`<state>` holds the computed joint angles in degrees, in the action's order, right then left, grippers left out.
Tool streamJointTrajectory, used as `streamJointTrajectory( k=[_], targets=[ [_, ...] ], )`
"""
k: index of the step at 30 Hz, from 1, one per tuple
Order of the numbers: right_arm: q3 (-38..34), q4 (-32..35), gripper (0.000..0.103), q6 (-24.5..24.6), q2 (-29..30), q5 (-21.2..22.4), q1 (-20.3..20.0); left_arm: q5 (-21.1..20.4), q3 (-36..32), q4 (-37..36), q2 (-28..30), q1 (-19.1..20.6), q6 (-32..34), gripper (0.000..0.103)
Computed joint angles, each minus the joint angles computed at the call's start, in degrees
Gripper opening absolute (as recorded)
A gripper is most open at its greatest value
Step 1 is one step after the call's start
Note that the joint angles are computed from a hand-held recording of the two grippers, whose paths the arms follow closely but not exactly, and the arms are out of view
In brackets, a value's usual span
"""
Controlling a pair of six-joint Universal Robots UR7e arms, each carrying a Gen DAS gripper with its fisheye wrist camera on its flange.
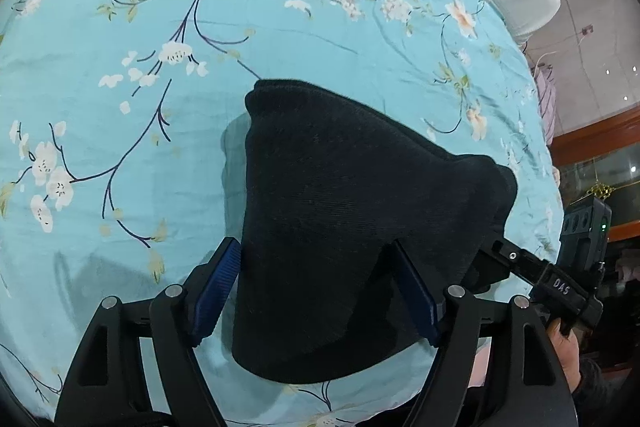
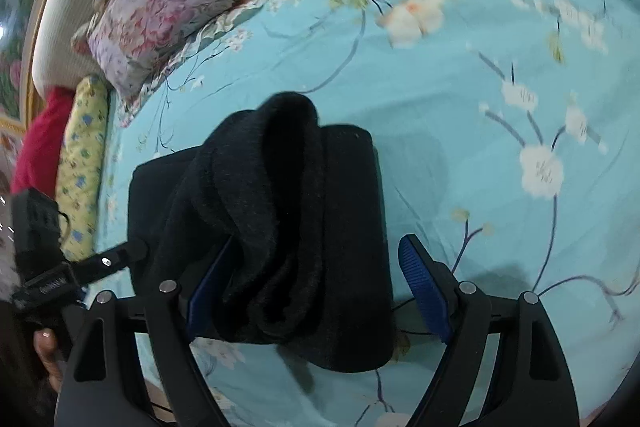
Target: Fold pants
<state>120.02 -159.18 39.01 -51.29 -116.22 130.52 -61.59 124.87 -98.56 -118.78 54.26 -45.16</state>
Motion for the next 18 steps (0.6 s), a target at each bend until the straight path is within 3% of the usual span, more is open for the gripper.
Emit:
streamJointTrajectory(
  k=[3,5,11,18],
  targets=[
    [1.3,-2.1,0.079,-0.8,-0.5,1.6,-0.7,-1.2,0.2,-1.2,0.6,1.7,0.7,0.079],
    [1.8,-2.7,0.068,-1.6,-0.8,3.2,-1.2,-2.1,0.5,-2.3,0.9,2.7,1.0,0.080],
    [2.9,-2.1,0.055,-3.8,-2.4,5.0,-1.7,-4.0,1.1,-4.7,1.6,4.8,1.7,0.082],
    [3.6,-2.7,0.047,-4.5,-3.2,6.4,-1.9,-3.6,1.9,-5.6,1.4,4.3,1.3,0.082]
  ],
)
